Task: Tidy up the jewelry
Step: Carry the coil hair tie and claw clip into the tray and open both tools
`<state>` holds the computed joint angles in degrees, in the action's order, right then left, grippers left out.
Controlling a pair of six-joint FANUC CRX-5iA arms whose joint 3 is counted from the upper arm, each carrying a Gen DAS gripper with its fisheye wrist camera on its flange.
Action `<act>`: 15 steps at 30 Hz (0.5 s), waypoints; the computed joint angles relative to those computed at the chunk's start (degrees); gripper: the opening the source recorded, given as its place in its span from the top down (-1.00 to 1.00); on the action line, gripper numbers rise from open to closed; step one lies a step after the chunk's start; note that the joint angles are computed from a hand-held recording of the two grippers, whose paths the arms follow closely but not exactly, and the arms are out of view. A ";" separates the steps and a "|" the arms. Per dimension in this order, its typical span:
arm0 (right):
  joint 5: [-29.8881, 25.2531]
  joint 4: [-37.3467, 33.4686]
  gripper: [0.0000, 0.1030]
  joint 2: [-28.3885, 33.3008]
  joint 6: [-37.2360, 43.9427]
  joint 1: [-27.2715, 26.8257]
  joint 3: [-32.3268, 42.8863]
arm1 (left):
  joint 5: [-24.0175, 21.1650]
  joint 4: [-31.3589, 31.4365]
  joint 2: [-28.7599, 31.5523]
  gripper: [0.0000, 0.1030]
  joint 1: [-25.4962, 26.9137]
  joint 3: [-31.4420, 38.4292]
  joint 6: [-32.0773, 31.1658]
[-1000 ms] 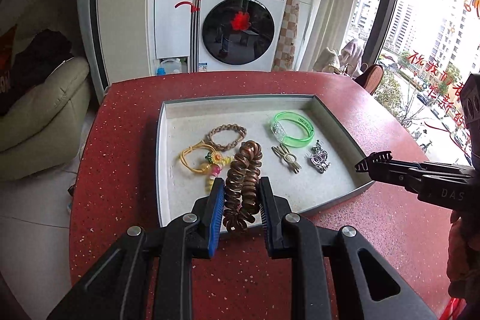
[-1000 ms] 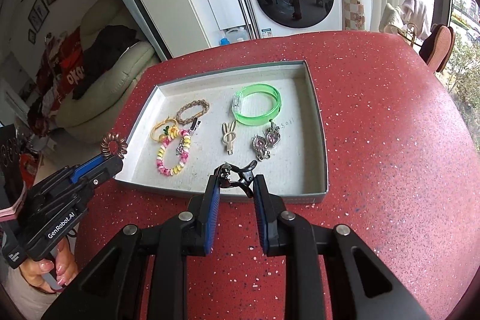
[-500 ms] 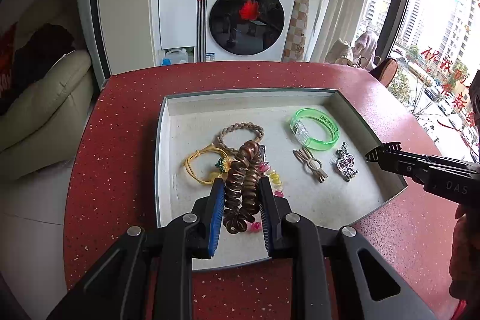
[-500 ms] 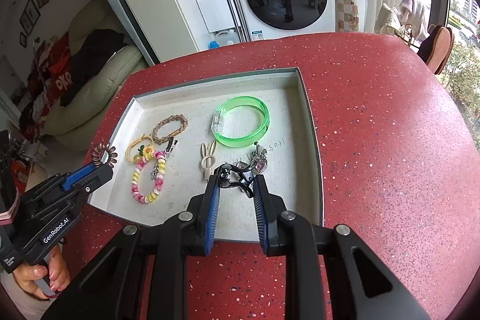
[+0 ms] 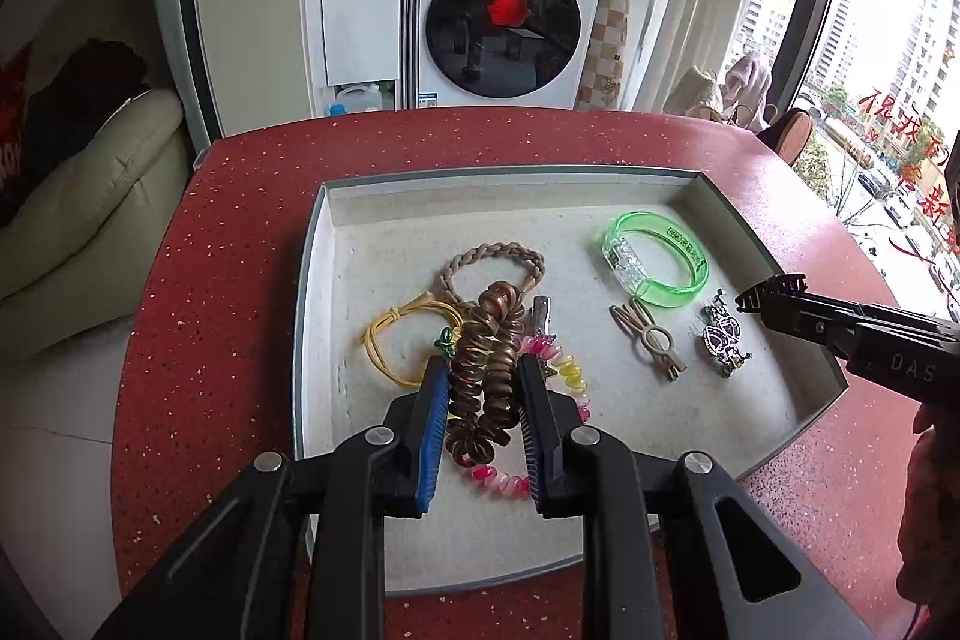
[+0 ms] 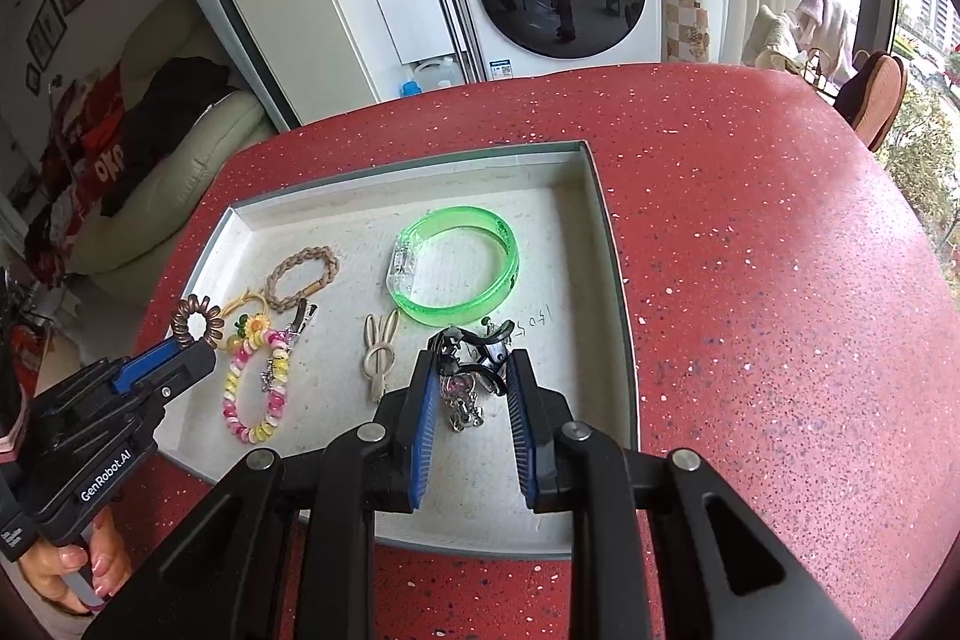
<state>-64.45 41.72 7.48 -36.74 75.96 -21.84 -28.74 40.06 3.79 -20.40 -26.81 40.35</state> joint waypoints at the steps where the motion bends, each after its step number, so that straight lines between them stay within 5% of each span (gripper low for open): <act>1: -0.03 -0.06 0.52 0.04 0.08 -0.05 0.00 | 0.02 -0.14 0.14 0.21 -0.01 0.07 0.17; 15: -0.46 0.10 0.52 -0.03 -0.78 -0.04 -0.65 | 0.13 -1.21 0.83 0.21 -0.42 0.60 1.16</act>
